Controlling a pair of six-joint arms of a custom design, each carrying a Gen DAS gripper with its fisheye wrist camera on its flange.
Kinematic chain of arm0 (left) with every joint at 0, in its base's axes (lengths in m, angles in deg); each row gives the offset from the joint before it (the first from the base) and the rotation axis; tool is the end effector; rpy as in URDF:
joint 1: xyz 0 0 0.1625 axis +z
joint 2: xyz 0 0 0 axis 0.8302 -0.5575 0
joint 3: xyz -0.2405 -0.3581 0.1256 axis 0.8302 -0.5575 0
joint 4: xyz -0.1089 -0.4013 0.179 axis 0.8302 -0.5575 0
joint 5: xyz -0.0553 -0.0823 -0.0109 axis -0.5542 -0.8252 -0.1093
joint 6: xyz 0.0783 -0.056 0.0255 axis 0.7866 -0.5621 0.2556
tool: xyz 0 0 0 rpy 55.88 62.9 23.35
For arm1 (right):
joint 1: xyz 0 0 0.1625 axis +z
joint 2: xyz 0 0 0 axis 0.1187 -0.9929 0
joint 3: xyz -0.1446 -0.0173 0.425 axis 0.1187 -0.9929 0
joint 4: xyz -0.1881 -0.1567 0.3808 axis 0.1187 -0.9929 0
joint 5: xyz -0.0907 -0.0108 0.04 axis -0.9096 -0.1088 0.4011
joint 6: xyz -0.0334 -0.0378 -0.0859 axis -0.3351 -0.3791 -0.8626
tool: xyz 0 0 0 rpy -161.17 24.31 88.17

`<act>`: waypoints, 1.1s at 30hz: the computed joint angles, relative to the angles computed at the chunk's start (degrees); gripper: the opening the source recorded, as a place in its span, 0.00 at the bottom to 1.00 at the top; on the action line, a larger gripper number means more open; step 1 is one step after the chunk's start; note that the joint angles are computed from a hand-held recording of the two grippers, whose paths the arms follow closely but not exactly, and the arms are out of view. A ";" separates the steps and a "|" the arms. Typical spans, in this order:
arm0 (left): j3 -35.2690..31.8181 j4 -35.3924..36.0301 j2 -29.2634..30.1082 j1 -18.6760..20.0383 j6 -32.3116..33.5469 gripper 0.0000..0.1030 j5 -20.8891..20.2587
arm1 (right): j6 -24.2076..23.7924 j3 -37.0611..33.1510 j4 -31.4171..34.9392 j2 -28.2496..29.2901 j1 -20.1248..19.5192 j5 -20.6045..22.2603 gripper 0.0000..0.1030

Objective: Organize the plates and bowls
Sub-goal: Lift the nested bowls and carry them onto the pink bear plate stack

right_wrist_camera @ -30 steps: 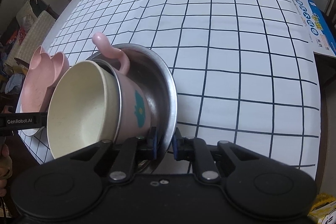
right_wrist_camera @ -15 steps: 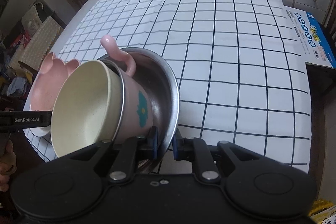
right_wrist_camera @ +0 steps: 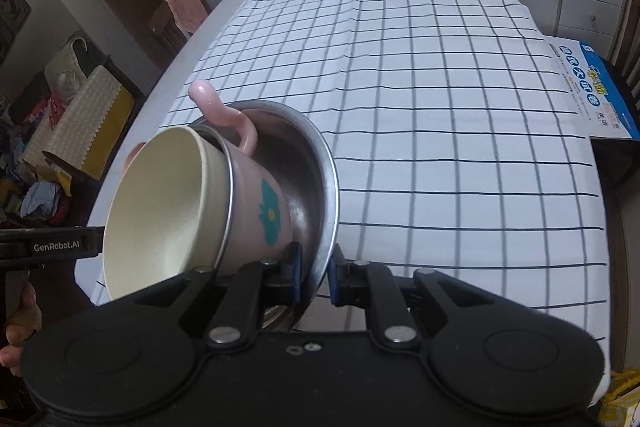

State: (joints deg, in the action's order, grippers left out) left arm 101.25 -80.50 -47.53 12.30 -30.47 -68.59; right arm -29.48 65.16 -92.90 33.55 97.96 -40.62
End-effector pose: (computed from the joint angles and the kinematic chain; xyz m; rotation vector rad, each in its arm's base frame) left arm -0.0778 -0.7194 0.3137 0.0178 2.5632 -0.6972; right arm 0.3049 -0.7728 0.1175 0.5729 -2.6910 0.4412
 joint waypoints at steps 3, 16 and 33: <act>0.10 0.39 -1.68 1.17 1.74 0.11 0.20 | 1.08 -0.84 -0.61 1.67 1.26 0.17 0.13; -1.52 2.99 -5.29 7.23 8.25 0.11 -0.62 | 4.76 -7.45 -1.63 11.06 4.86 -0.60 0.13; -4.76 5.47 -3.60 10.89 13.66 0.12 -1.75 | 6.52 -10.35 -4.58 16.28 5.66 -2.38 0.13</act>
State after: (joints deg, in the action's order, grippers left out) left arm 96.50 -75.03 -51.12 23.20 -16.81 -70.34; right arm -22.96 54.81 -97.47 49.82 103.62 -43.00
